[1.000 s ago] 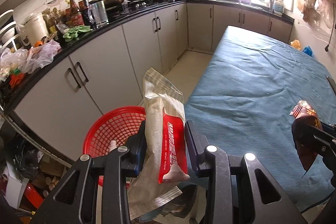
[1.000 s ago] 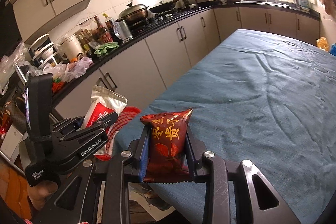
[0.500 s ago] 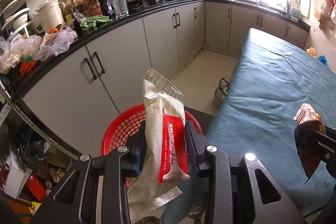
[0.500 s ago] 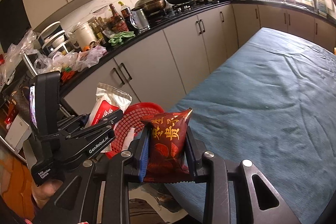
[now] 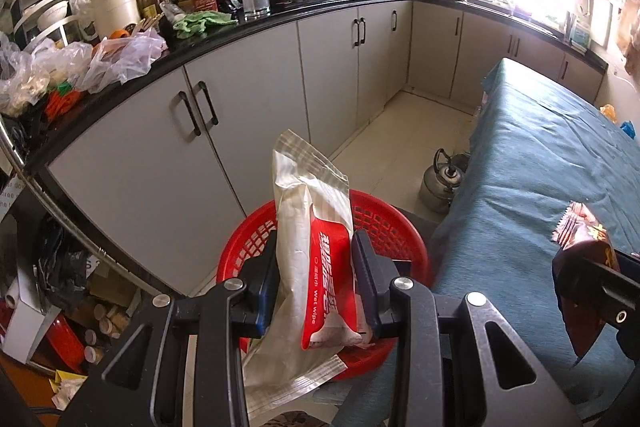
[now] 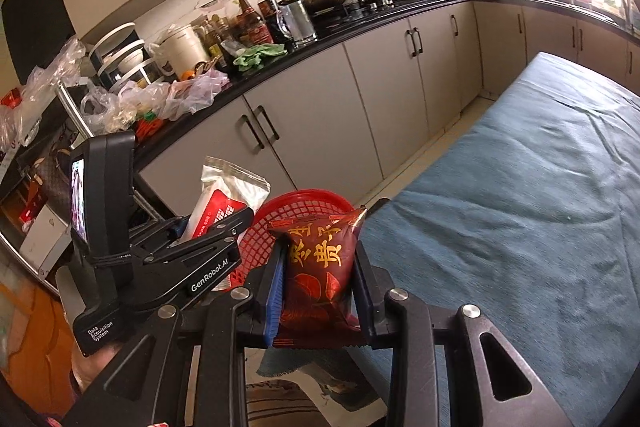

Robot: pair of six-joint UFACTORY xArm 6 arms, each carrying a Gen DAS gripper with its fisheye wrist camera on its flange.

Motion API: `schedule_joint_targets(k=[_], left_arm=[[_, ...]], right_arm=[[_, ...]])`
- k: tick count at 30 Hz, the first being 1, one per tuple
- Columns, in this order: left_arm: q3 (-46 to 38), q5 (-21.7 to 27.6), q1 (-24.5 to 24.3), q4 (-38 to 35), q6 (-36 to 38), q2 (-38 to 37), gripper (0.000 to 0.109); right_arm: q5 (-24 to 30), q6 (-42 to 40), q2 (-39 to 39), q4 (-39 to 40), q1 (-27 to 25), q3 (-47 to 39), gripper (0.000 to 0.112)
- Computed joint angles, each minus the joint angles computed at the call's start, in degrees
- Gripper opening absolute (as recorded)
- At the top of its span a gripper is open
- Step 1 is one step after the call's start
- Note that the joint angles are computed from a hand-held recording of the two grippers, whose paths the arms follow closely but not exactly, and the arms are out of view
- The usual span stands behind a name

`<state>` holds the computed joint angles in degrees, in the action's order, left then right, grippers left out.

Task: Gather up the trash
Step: 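Carry the snack wrapper and snack bag over the red basket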

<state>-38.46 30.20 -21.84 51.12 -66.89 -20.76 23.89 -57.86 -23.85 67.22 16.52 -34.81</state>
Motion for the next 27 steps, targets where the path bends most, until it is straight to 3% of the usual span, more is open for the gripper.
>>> schedule_joint_targets(k=[27], left_arm=[[1.8,-2.7,4.9,-2.2,1.4,-0.5,0.034]], right_arm=[[3.3,-0.3,9.2,1.0,2.0,-8.5,0.033]])
